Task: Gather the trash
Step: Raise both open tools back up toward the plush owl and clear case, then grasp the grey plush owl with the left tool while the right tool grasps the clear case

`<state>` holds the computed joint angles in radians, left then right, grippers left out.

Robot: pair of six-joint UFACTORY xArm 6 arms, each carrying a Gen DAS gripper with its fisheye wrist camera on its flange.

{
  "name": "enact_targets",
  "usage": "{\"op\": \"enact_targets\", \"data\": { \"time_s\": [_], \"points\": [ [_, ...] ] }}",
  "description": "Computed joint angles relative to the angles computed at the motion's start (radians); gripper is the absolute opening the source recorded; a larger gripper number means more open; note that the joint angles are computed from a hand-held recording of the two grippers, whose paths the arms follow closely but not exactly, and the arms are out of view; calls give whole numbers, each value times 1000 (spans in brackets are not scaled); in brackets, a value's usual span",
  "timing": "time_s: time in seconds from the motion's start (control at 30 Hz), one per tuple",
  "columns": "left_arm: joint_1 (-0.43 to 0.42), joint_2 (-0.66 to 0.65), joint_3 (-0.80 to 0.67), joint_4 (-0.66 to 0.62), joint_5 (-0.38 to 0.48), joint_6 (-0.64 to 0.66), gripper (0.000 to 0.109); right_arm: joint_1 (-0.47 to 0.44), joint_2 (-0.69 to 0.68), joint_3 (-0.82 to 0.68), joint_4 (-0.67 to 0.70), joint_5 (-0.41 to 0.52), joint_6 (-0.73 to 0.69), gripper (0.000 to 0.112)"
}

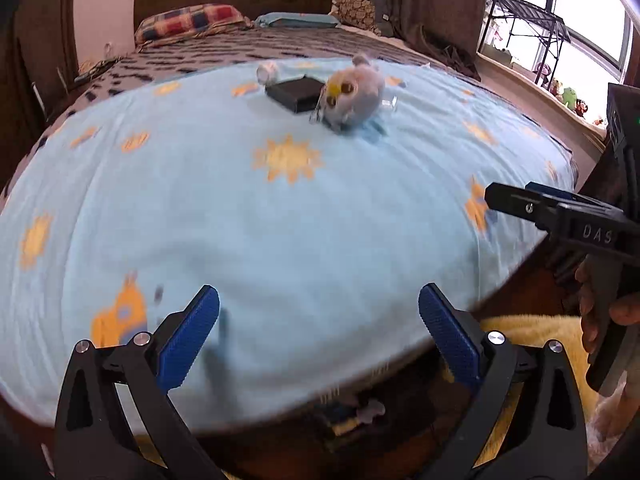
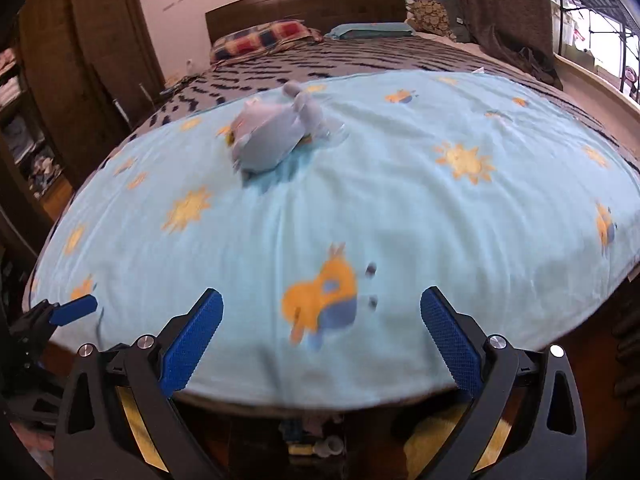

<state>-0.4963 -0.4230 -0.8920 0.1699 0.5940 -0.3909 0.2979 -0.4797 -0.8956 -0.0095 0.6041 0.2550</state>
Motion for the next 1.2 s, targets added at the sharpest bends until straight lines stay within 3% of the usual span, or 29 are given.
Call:
{"op": "enact_targets", "data": {
  "time_s": [0.33,0.6,0.7,0.77,0.87,1.2],
  "points": [
    [28,341,-362,-34,-42,101,95,-82,192,-196,-16,18,-5,99],
    [28,605,-667,-17,-4,143,93,-141,295,-310,59,24,-75,99],
    [27,670,-747,-21,24,167,86,-148,327,-344,76,22,-94,99],
    [31,722,-811,-58,57,208,68,-150,349,-367,91,22,-107,99],
    [36,736,-821,-60,47,218,61,-149,385,-399,104,26,-120,99],
    [85,615,-717,-61,14,210,59,-101,516,-510,108,27,-174,99]
  ]
}}
